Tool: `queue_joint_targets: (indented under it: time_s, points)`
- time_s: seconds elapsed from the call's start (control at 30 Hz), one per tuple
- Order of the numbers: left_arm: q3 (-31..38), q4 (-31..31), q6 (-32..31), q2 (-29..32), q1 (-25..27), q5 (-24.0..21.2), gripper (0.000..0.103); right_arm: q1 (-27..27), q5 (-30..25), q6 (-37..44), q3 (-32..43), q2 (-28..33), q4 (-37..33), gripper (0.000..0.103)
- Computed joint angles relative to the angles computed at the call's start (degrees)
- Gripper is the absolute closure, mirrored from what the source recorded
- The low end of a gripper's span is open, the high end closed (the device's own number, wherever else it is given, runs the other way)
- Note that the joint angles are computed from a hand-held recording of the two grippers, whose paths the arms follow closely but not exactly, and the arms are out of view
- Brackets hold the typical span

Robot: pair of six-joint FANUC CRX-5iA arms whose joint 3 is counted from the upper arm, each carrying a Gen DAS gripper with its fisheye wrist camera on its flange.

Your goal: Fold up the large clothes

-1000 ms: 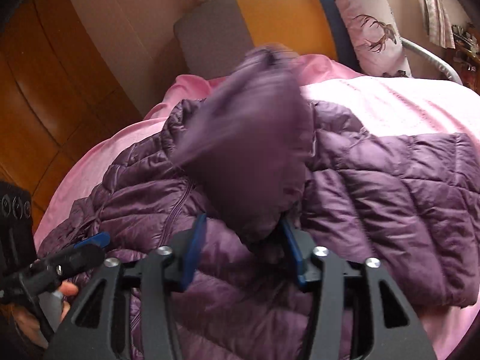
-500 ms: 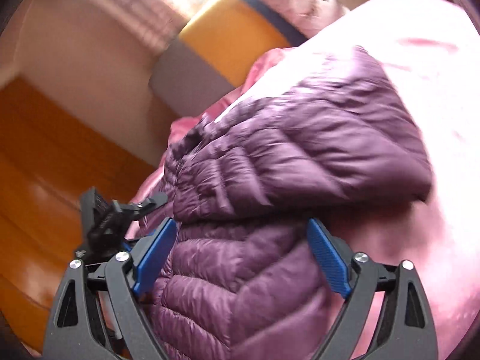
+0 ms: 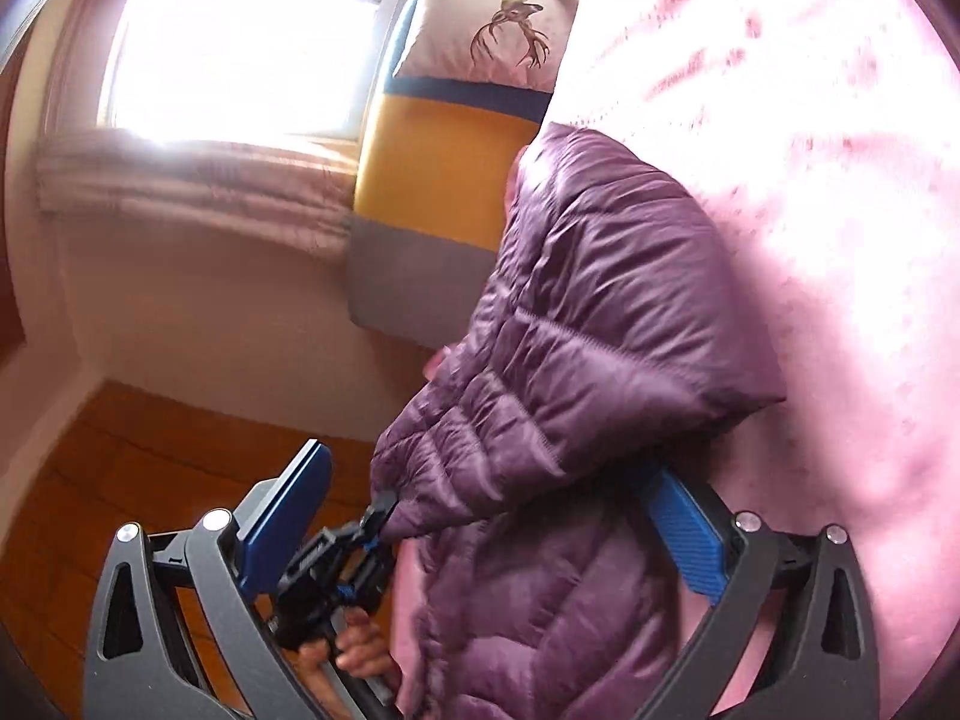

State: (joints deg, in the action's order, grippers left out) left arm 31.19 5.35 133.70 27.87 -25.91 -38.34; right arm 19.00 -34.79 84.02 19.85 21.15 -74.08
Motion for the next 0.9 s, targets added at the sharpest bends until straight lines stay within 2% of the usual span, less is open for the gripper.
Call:
queue_joint_targets:
  time_s: [0.07,0.17,0.23,0.3,0.47,0.57,0.63,0.67,0.7,0.77,0.83,0.87,0.9]
  points:
    - [-2.7,-0.2,0.4,-2.5,0.1,3.1,0.097,-0.6,0.2,1.4,0.9,1.2,-4.5,0.002]
    - [-8.8,-2.9,3.3,-8.0,0.6,6.7,0.097,0.0,2.5,-0.1,2.6,2.5,-4.8,0.002]
    - [-9.3,-8.2,8.4,-10.0,0.7,4.6,0.097,0.1,3.0,-0.8,3.4,3.3,-5.4,0.002]
    - [-12.9,-9.5,11.2,-12.7,1.5,4.4,0.098,-0.3,3.3,-0.7,3.7,3.6,-6.7,0.002]
    - [-18.6,-9.2,13.2,-15.5,2.9,1.0,0.098,-0.5,3.9,-1.6,6.8,6.1,-7.6,0.002]
    - [-17.8,-10.5,15.2,-14.4,2.8,-2.4,0.098,-0.8,3.2,-1.6,7.0,6.2,-7.9,0.002]
    - [-17.5,-11.3,16.3,-13.8,2.9,-5.0,0.098,0.3,6.6,-4.6,4.8,4.2,-3.1,0.003]
    - [-17.7,-10.2,15.7,-13.3,3.0,-5.1,0.098,0.1,7.3,-3.7,3.5,3.3,-4.2,0.006]
    - [-17.3,-10.4,15.5,-12.7,2.7,-5.8,0.098,-0.5,6.2,-3.7,3.0,3.1,-4.8,0.007]
    - [-14.8,-11.7,14.1,-11.1,1.8,-8.5,0.098,0.4,5.6,-6.9,2.4,2.2,1.0,0.014]
    - [-10.6,-14.1,13.6,-8.8,1.0,-13.0,0.098,0.3,2.9,-7.5,2.1,1.6,3.9,0.014]
    - [-8.9,-15.7,14.1,-8.2,0.4,-15.2,0.098,0.8,0.3,-8.5,3.0,1.6,8.0,0.013]
    - [-8.7,-15.7,13.8,-8.1,0.6,-15.4,0.098,1.7,-2.2,-9.9,3.8,1.3,13.0,0.013]
